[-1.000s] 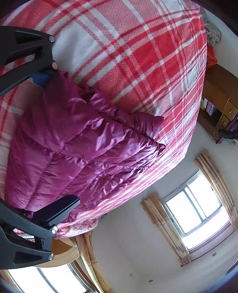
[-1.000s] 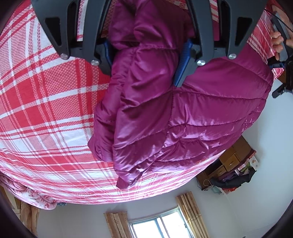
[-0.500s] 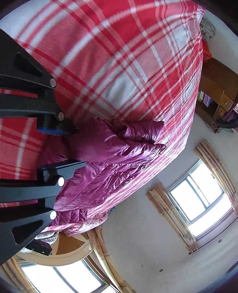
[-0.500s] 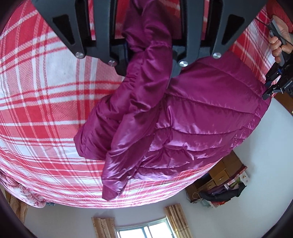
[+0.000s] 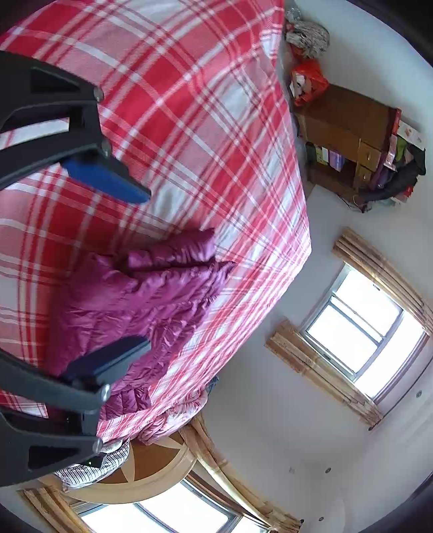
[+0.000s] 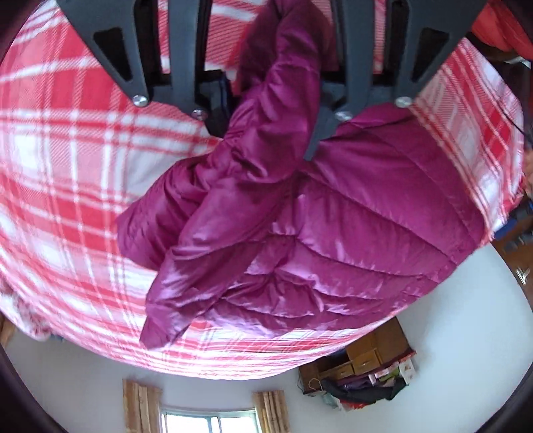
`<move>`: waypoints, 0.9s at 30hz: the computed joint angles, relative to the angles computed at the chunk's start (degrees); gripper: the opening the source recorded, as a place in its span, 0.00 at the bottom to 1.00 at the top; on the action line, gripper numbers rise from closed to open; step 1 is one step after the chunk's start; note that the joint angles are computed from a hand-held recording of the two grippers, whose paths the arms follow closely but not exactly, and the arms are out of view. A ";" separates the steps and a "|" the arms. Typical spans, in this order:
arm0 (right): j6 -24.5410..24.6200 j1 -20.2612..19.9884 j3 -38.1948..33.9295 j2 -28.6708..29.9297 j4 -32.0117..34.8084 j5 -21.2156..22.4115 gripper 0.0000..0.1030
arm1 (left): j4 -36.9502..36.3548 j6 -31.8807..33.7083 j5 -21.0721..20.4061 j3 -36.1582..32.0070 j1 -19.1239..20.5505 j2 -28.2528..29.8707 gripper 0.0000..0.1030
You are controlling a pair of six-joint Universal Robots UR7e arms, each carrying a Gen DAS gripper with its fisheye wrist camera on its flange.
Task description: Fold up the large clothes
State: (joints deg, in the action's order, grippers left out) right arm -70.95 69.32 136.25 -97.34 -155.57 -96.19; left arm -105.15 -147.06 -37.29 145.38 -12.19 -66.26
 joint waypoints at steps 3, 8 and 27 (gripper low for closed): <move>9.23 0.69 -2.84 1.58 -2.73 -0.29 0.81 | -11.19 8.70 3.88 2.54 5.34 -2.61 0.86; 12.14 -0.37 4.37 -4.94 -20.73 10.85 0.69 | -31.97 25.28 6.16 3.16 14.70 1.30 0.87; 27.33 17.37 4.72 33.95 -38.20 2.04 0.07 | -72.56 37.97 5.83 5.91 20.11 20.61 0.86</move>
